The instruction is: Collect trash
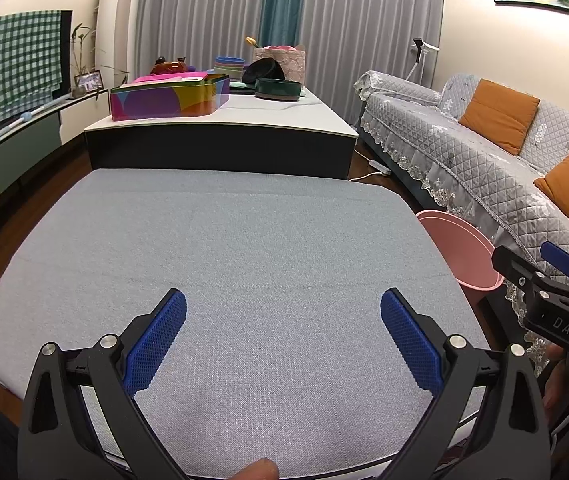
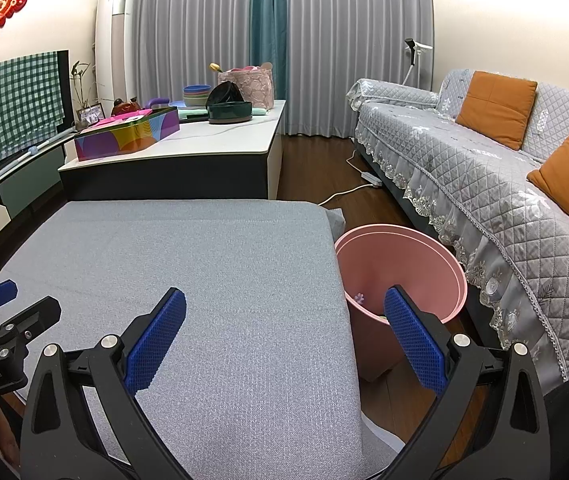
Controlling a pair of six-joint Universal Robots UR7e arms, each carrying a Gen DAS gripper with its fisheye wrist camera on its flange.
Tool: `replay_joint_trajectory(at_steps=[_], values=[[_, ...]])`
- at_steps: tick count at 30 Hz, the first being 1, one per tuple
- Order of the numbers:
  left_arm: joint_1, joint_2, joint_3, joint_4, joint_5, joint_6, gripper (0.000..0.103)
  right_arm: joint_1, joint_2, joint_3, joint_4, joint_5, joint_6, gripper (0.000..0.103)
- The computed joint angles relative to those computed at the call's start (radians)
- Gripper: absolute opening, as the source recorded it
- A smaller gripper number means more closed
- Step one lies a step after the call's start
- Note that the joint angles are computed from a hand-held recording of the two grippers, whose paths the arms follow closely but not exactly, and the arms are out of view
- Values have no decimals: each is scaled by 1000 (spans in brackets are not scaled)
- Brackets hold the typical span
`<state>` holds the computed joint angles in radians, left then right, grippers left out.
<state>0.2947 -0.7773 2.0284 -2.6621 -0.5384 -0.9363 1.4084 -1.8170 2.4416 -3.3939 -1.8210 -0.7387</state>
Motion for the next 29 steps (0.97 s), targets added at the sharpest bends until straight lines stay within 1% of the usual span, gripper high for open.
replay_joint_trajectory(at_steps=[15,21,24,29], values=[[6,11,-1,-22,-7,2,95,2,1,0,0,-2,0,98],[1,16,11,-73,1,21,95,4,2,-1,-1,-4,0,98],[3,14,4,-44,4,5,95,3,2,-1,0,-3,0,98],[6,12,4,-35,-2,0,95,5,3,-1,-1,-6,2,98]])
